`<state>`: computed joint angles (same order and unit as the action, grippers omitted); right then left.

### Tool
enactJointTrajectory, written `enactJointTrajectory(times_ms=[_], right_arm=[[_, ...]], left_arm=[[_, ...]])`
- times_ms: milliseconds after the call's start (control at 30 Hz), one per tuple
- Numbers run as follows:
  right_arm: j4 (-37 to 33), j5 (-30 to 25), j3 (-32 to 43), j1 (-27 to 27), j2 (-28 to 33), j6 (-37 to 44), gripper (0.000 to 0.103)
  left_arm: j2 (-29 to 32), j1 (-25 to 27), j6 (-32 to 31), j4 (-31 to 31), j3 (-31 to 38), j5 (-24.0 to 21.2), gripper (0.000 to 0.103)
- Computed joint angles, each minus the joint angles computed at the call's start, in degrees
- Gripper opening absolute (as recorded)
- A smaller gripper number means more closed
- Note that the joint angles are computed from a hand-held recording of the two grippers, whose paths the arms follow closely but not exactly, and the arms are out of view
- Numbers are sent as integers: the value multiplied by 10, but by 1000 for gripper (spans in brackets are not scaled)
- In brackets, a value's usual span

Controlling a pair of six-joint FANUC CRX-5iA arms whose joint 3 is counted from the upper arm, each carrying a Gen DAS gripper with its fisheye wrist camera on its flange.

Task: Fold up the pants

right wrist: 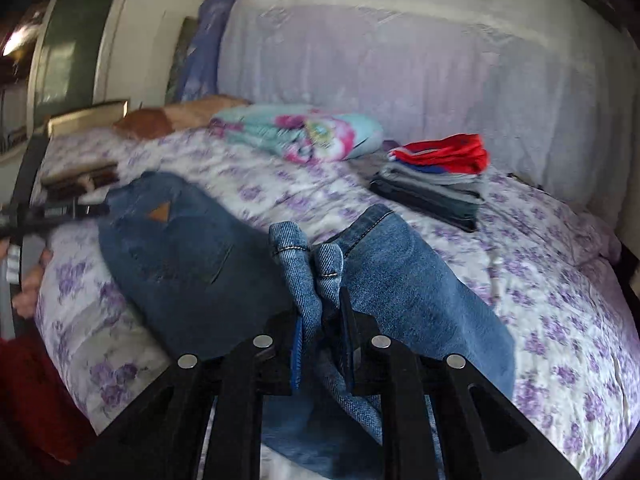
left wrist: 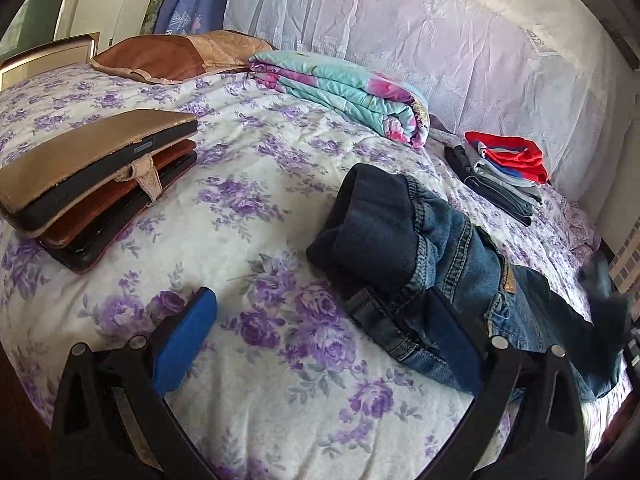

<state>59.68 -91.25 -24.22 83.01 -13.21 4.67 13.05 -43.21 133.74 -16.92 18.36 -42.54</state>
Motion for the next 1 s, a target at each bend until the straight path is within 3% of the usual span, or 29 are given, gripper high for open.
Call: enactJointTrajectory(times_ms=[100, 233, 367, 433, 500, 567, 633, 733, 767, 833, 900, 1000], right_arm=[[-21, 2, 8, -3, 34, 30, 16], [6, -15, 5, 19, 23, 15, 16], [-26, -6, 17, 12, 38, 50, 16], [-71, -7, 34, 4, 55, 94, 24], [-61, -13, 32, 11, 55, 96, 32], [-69, 26, 27, 23, 13, 68, 40], [-38, 71, -2, 46, -46, 4, 41], [14, 38, -8, 63, -68, -54, 55], [27, 10, -4, 58, -60, -63, 64], [31, -26, 4, 30, -44, -71, 67], [3, -6, 6, -8, -41, -70, 68], [-121, 28, 35, -76, -5, 4, 76]], left_arm=[[-2, 1, -2, 0, -5, 6, 99], [-3, 0, 3, -5, -6, 10, 99], [-3, 0, 4, -5, -7, 10, 99], [-3, 0, 3, -5, -7, 10, 99], [-3, 0, 2, -4, -7, 11, 99], [-3, -1, 3, -5, -6, 10, 99], [-3, -1, 5, -7, -6, 10, 99], [-3, -1, 5, -6, -6, 11, 99], [-3, -1, 4, -6, -7, 11, 99], [-3, 0, 2, -4, -7, 11, 99], [-3, 0, 1, -2, -7, 10, 99], [-1, 3, -11, 11, -5, 5, 99]])
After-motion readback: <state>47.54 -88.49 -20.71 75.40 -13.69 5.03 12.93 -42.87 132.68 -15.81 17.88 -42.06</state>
